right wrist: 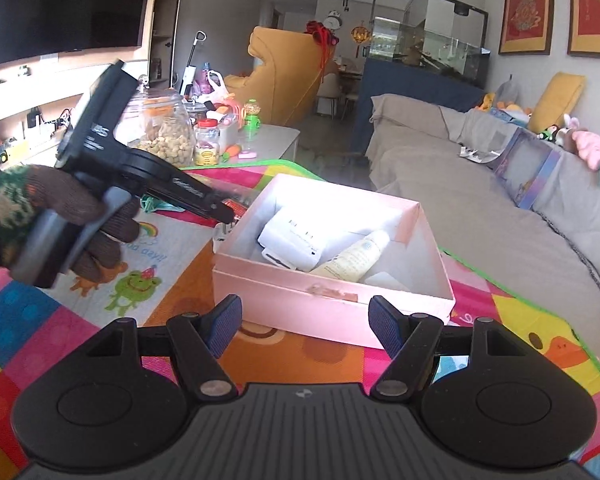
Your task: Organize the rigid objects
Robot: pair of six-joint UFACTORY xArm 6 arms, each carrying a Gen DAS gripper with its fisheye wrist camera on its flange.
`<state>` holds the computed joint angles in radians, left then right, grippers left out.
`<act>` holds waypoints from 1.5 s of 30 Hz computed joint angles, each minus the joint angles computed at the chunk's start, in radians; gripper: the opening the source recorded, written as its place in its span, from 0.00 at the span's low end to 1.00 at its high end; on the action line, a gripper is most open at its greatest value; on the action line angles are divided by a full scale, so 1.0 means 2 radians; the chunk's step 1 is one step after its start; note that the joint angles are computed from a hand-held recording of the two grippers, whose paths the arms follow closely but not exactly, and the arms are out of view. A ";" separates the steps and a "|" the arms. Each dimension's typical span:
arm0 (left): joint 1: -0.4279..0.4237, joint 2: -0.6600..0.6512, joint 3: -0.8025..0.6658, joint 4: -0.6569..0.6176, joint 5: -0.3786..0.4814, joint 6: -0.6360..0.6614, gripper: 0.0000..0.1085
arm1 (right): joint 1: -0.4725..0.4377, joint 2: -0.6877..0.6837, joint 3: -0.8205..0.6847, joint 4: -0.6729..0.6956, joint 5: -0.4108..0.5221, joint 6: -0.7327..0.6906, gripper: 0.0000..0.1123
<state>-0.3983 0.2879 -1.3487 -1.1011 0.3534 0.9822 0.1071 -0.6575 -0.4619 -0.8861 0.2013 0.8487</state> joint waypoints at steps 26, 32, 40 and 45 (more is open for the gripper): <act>0.104 0.025 -0.023 -0.307 -0.027 0.112 0.27 | 0.060 0.484 -0.569 0.468 0.199 -0.403 0.63; 0.096 0.020 -0.017 -0.397 -0.041 0.227 0.27 | 0.068 0.652 -0.790 0.423 0.300 -0.398 0.63; 0.122 0.016 -0.006 -0.370 0.015 0.151 0.27 | 0.058 0.677 -0.830 0.522 0.373 -0.426 0.36; 0.123 0.023 -0.010 -0.293 0.028 0.081 0.27 | 0.057 0.575 -0.690 0.558 0.353 -0.479 0.31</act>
